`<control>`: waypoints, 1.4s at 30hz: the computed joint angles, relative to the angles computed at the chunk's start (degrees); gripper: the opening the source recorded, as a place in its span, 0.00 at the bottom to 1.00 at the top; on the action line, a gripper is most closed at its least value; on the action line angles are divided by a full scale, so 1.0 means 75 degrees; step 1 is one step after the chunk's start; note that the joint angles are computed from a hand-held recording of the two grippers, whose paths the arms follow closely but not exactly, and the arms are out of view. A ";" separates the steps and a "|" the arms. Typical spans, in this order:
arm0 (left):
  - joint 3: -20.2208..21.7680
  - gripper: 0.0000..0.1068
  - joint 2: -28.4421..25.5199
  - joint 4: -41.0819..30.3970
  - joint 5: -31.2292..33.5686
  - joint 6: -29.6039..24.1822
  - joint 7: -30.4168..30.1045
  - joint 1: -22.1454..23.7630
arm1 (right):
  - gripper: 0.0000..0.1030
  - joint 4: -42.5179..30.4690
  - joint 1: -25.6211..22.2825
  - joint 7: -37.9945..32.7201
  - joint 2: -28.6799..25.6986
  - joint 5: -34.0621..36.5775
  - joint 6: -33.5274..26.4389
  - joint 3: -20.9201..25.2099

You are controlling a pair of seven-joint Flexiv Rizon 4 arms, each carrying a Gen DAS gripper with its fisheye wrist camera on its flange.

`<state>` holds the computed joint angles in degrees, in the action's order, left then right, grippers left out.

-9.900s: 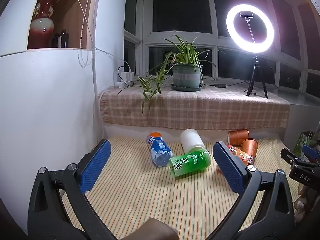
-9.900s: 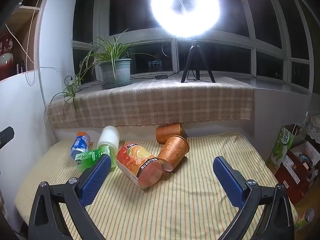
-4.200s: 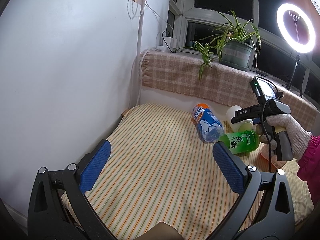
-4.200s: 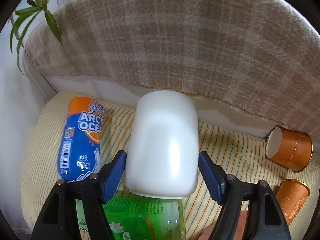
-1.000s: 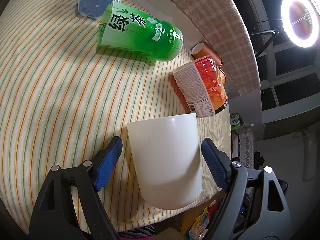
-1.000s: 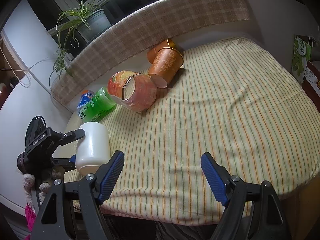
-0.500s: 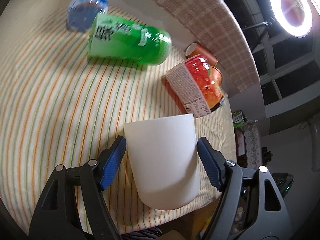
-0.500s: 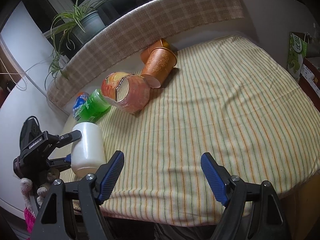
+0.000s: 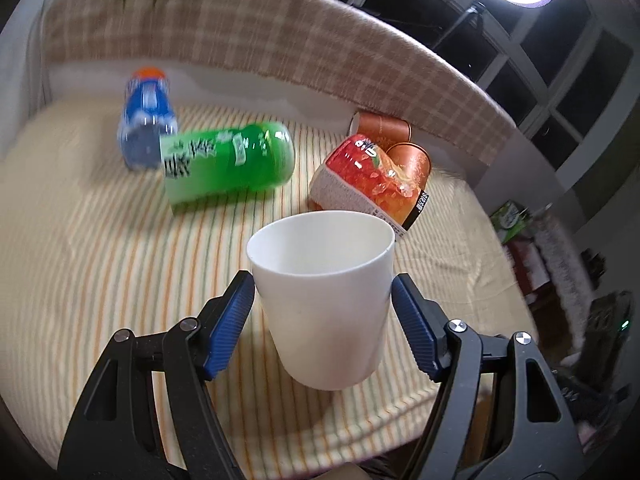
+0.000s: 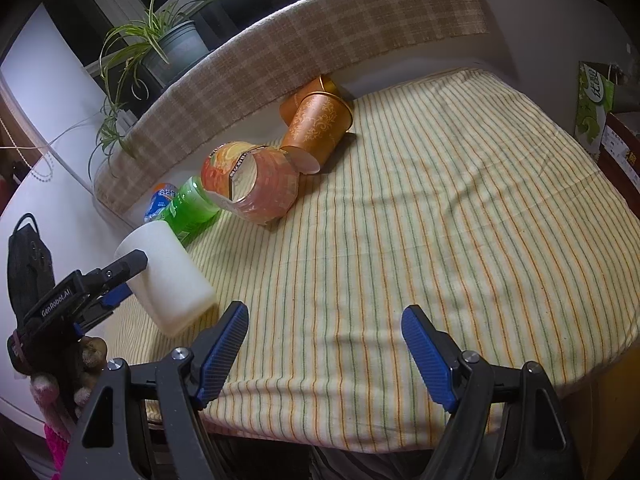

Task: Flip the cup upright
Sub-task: 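Lower the upright white cup onto the bed with the right gripper, then open the right gripper and pull it back from the cup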

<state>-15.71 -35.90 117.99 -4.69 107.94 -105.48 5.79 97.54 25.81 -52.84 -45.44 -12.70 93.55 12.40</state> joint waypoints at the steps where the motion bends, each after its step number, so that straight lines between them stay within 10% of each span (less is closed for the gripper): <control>1: 0.0435 0.68 0.0023 -0.0065 -0.0126 0.0019 0.0078 -0.0417 | 0.79 -0.0002 -0.0022 -0.0013 -0.0008 0.0000 -0.0001 0.0021; 7: 0.2067 0.68 -0.0064 -0.0320 -0.0950 0.0089 0.0558 -0.2081 | 0.79 -0.0009 -0.0086 -0.0078 -0.0021 0.0002 -0.0033 0.0101; 15: 0.2910 0.68 -0.0269 -0.0453 -0.1795 0.0289 0.1293 -0.3083 | 0.79 0.0024 0.0035 -0.0060 0.0001 0.0018 0.0017 -0.0055; 42: 0.1851 0.68 -0.0020 0.0031 -0.1484 0.0530 0.1863 -0.2247 | 0.79 0.0096 0.0291 -0.0040 0.0070 -0.0127 0.0057 -0.0332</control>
<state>-1.83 -36.06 118.22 -15.83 111.92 -91.51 -11.06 98.26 28.00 -53.14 -44.92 -13.65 93.98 9.91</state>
